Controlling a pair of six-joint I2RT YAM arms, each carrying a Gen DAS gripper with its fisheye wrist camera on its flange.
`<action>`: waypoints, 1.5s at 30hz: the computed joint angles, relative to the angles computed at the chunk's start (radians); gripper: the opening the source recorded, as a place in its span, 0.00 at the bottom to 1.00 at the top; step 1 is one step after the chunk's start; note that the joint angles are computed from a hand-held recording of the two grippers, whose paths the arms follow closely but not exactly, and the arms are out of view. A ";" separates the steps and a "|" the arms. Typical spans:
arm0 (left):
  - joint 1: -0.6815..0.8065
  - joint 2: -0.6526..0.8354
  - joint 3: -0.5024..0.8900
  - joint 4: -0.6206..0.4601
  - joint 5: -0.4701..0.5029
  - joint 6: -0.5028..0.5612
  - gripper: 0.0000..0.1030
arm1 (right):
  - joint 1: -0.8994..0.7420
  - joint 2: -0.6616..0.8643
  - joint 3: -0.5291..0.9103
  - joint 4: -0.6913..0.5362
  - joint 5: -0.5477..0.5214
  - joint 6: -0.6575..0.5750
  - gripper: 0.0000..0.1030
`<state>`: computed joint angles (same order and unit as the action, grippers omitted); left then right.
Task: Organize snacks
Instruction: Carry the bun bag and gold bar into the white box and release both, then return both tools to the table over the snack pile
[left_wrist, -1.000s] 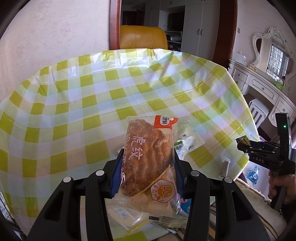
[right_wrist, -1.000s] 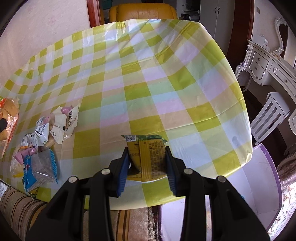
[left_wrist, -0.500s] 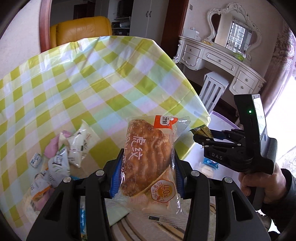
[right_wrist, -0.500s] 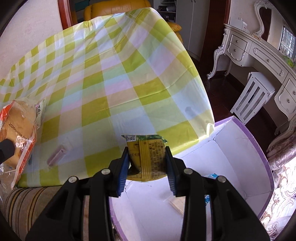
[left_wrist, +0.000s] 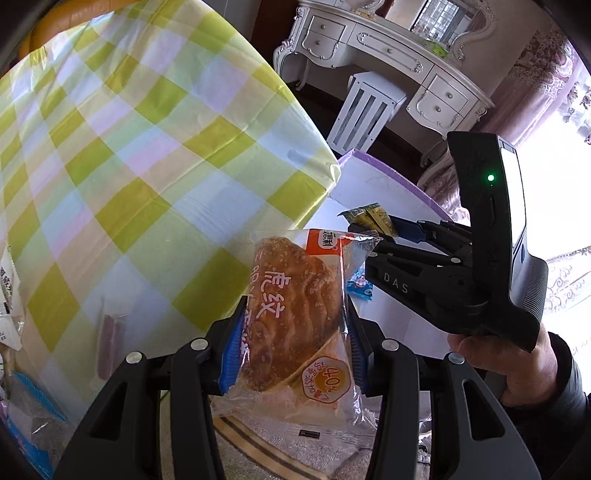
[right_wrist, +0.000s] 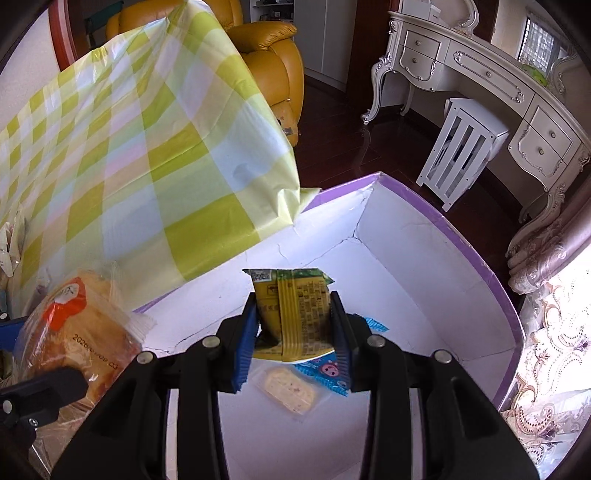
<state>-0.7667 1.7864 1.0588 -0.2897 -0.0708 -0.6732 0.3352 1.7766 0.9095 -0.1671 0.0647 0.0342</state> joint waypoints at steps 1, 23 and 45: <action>0.007 0.024 0.019 -0.005 0.018 0.003 0.44 | -0.011 0.005 -0.002 0.001 -0.005 0.000 0.36; 0.002 0.071 0.044 0.026 0.067 -0.003 0.62 | -0.009 -0.027 -0.018 0.002 0.099 0.019 0.75; -0.051 -0.221 -0.200 0.063 -0.115 -0.142 0.62 | 0.123 -0.137 -0.019 -0.054 0.171 0.017 0.75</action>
